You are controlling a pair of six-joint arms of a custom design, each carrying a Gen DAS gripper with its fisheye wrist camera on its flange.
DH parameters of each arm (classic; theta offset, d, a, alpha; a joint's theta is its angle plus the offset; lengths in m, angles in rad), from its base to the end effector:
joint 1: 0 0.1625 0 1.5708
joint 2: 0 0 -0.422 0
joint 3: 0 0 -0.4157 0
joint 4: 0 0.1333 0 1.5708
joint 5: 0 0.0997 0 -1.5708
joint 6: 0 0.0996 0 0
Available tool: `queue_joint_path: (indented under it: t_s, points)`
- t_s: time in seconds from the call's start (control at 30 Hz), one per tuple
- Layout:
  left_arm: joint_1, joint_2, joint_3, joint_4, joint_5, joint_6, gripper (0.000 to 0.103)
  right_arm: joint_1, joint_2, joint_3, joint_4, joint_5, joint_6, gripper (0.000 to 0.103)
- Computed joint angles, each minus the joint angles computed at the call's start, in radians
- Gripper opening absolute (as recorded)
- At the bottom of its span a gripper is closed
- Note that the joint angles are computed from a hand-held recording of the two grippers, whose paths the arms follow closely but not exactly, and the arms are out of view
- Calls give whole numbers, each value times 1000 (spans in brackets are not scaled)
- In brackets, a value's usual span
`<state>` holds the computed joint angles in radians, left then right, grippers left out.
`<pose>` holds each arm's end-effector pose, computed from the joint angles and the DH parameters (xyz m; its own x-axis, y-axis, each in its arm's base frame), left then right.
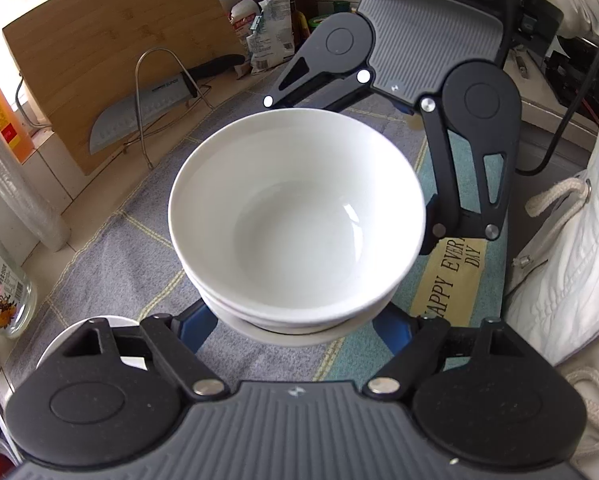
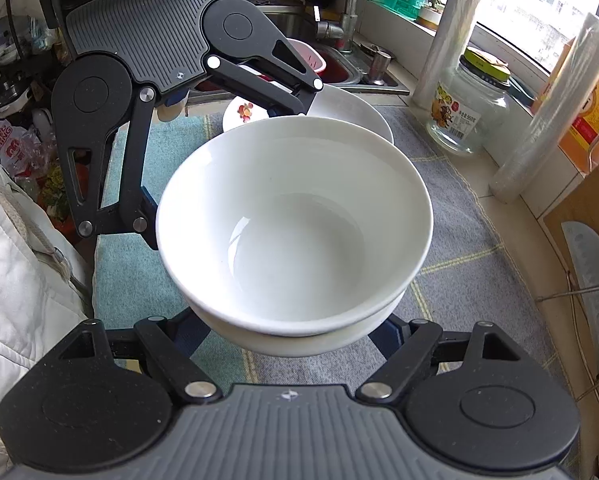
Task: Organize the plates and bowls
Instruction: 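Lift the bowl stack with both grippers and carry it over the plate stack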
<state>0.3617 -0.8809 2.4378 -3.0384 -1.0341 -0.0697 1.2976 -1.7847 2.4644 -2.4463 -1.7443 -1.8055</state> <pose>-0.2772 -0.3018 -0.0218 -0.3257 0.7934 -0.5142 0.9111 0.4087 0.0535 0.0172 -0.3689 0.2368 -0.0389 -0.9879 0.1498 -0.9752 0.0703 0.2099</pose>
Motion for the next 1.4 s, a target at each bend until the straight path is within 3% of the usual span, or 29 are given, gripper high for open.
queue_joint_path:
  t_s: [0.2, 0.77, 1.2, 1.4]
  points:
    - [-19, -88, 73, 7, 31, -15, 83, 75, 42, 24, -65, -4, 45, 87]
    - [47, -324, 206, 26, 98, 96, 83, 285, 304, -3, -274, -41, 201, 86]
    - [178, -362, 221, 6, 114, 194, 83, 334, 514, -60, -414, -63, 224, 86]
    - [213, -361, 222, 1, 117, 215, 84, 341, 561, -71, -450, -69, 232, 86]
